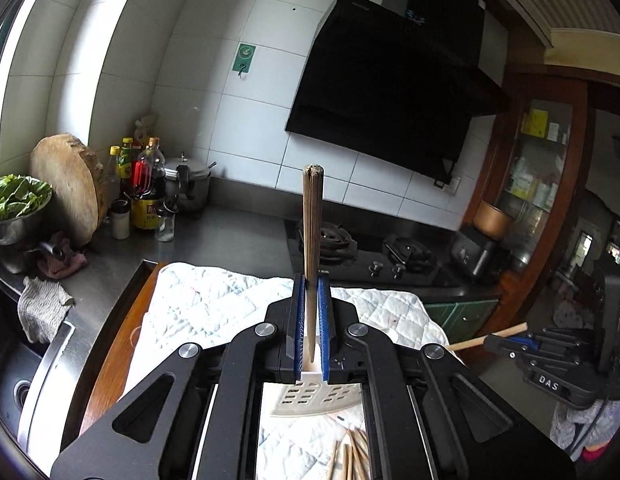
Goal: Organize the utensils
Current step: 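Lift the left gripper's chopstick into the white holder and open while the right does likewise, then move both open grippers back over the remaining chopsticks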
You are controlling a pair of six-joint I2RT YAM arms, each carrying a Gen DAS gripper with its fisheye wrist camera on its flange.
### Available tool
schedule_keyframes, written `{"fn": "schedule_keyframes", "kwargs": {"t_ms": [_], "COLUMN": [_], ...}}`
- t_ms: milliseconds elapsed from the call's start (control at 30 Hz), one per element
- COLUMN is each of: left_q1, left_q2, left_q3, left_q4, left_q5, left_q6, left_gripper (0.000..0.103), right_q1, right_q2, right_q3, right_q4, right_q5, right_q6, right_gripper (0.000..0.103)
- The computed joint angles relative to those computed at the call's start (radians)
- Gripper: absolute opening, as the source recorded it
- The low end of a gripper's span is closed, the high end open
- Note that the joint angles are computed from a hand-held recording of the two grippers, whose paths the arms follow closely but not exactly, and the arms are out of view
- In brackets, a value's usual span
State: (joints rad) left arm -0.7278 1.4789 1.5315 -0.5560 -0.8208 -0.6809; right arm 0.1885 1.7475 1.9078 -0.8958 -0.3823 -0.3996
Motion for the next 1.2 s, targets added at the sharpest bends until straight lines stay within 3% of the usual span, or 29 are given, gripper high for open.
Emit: {"fn": "schedule_keyframes", "kwargs": {"t_ms": [267, 467, 533, 733, 933, 1200], "left_q1": [0.091, 0.107, 0.092, 0.011, -0.133, -0.319], "left_q2": [0.112, 0.114, 0.112, 0.058, 0.008, -0.031], "left_q3": [0.057, 0.020, 0.021, 0.005, -0.030, -0.151], "left_q4": [-0.057, -0.051, -0.064, -0.109, -0.215, -0.334], "left_q5": [0.138, 0.187, 0.167, 0.073, -0.053, -0.138], "left_q6": [-0.016, -0.008, -0.013, -0.031, -0.103, -0.335], "left_gripper": [0.005, 0.010, 0.028, 0.040, 0.046, 0.046], "right_q1": [0.031, 0.036, 0.032, 0.005, -0.056, -0.195], "right_q2": [0.086, 0.068, 0.040, -0.085, -0.294, -0.483], "right_q3": [0.094, 0.042, 0.007, -0.124, -0.410, -0.736], "right_q4": [-0.048, 0.014, 0.044, 0.118, 0.209, 0.257], "right_q5": [0.052, 0.042, 0.035, -0.006, -0.101, -0.243], "right_q6": [-0.005, 0.013, 0.016, 0.016, -0.023, -0.090], "right_gripper": [0.007, 0.007, 0.010, 0.017, 0.021, 0.021]}}
